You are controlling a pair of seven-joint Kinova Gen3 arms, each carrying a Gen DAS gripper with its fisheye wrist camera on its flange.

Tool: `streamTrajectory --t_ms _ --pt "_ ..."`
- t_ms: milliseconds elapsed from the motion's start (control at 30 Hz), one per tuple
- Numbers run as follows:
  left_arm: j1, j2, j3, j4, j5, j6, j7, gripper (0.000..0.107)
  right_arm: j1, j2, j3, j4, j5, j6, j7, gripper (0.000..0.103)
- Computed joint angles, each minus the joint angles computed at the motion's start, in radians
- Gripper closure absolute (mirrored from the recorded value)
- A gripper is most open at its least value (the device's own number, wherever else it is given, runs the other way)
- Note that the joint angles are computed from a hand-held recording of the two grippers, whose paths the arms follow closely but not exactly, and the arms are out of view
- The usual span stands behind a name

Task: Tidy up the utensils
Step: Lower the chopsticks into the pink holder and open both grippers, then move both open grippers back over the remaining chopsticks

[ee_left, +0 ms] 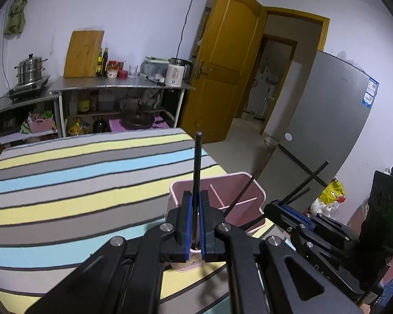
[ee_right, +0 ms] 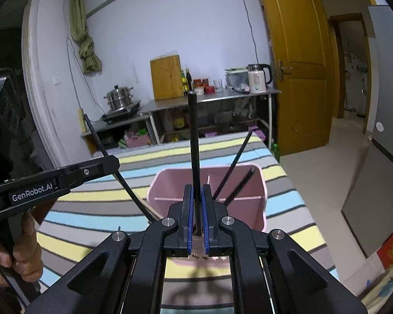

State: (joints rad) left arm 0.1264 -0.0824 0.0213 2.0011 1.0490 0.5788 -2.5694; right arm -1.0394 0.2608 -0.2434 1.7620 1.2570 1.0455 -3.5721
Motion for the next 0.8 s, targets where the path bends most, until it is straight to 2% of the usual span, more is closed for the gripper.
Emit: streamTrajectory --t_ms 100,167,233,300,333,800 --pt "-0.002 0.006 0.004 0.003 -0.022 -0.002 0.022 0.102 0.022 -0.001 0.000 -0.001 -0.034 -0.039 0.028 0.097" --pt "0.000 -0.007 -0.003 0.019 0.004 -0.007 -0.006 0.102 0.011 0.001 0.002 0.002 -0.031 -0.029 0.022 0.097" --pt "-0.001 -0.024 -0.017 0.033 0.041 0.003 -0.047 0.100 -0.009 -0.005 0.001 0.011 -0.004 0.001 -0.005 0.092" --pt "0.000 -0.046 -0.022 0.047 0.055 -0.004 -0.067 0.098 -0.017 -0.011 -0.005 0.011 0.004 0.022 -0.006 0.083" --pt "0.000 -0.057 -0.028 0.053 0.061 -0.002 -0.074 0.098 -0.023 -0.010 -0.009 0.007 0.006 0.035 -0.007 0.082" --pt "-0.011 -0.208 -0.131 0.171 0.105 0.026 -0.117 0.098 -0.101 -0.018 -0.060 -0.005 0.003 0.155 -0.027 0.081"
